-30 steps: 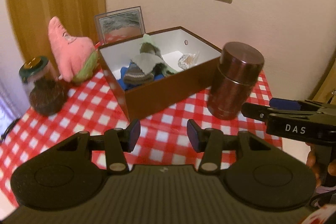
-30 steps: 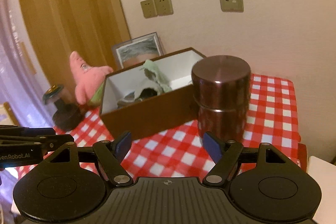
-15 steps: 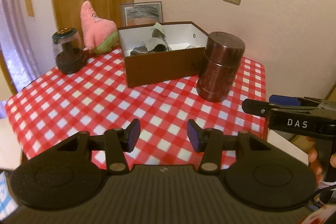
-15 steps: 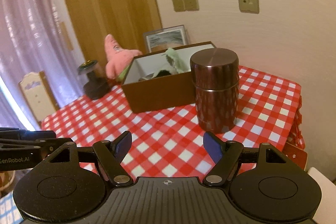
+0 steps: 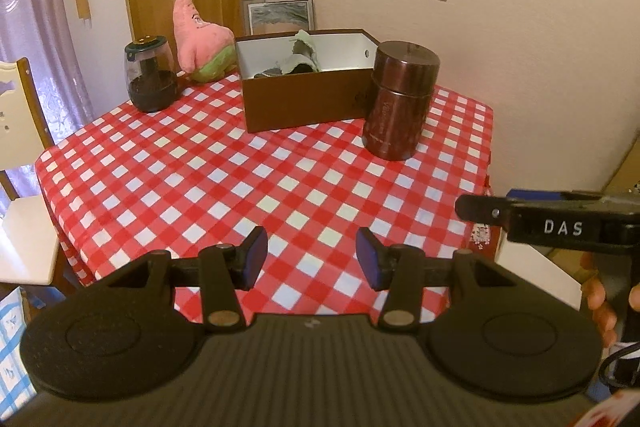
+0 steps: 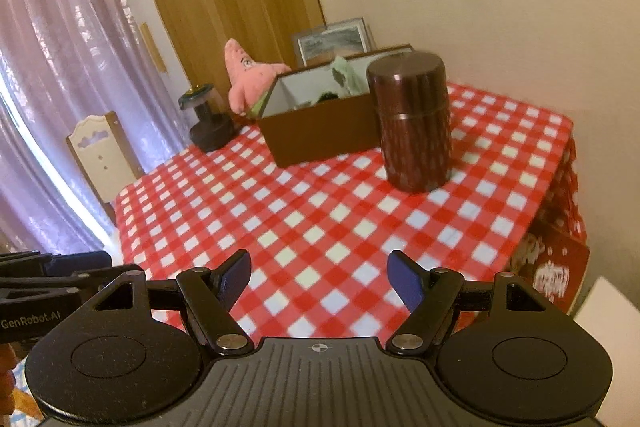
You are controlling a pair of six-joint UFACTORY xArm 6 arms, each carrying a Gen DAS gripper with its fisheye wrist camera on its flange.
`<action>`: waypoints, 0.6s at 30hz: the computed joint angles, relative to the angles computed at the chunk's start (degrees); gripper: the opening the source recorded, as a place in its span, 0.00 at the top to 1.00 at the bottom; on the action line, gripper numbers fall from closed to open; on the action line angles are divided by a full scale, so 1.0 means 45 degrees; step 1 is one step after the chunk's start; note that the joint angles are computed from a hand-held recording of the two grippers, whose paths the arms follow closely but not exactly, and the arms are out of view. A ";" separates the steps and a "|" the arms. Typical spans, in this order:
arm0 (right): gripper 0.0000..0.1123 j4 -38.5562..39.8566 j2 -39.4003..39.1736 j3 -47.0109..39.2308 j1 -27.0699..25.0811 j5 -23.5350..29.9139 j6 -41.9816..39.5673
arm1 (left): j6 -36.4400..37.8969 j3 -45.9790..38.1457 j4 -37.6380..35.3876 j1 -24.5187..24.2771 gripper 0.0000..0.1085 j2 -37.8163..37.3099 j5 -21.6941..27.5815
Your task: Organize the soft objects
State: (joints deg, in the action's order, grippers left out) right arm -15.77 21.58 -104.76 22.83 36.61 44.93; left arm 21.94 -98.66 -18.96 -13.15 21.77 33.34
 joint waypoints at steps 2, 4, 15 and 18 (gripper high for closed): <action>0.33 -0.0082 -0.0441 0.0583 0.0126 0.0023 0.0340 | 0.0197 0.0646 -0.0212 0.0018 0.58 -0.0512 -0.0096; 0.33 -0.0172 -0.0772 0.0982 0.0286 0.0185 0.0611 | 0.0314 0.1239 -0.0324 0.0052 0.58 -0.0997 -0.0142; 0.33 -0.2116 -0.2340 0.2257 0.1692 0.1624 0.3857 | 0.2482 0.3850 -0.2010 0.0563 0.58 -0.3327 0.0530; 0.33 -0.2855 -0.2819 0.2709 0.2183 0.1982 0.4901 | 0.3418 0.4442 -0.2670 0.0670 0.58 -0.3833 0.0704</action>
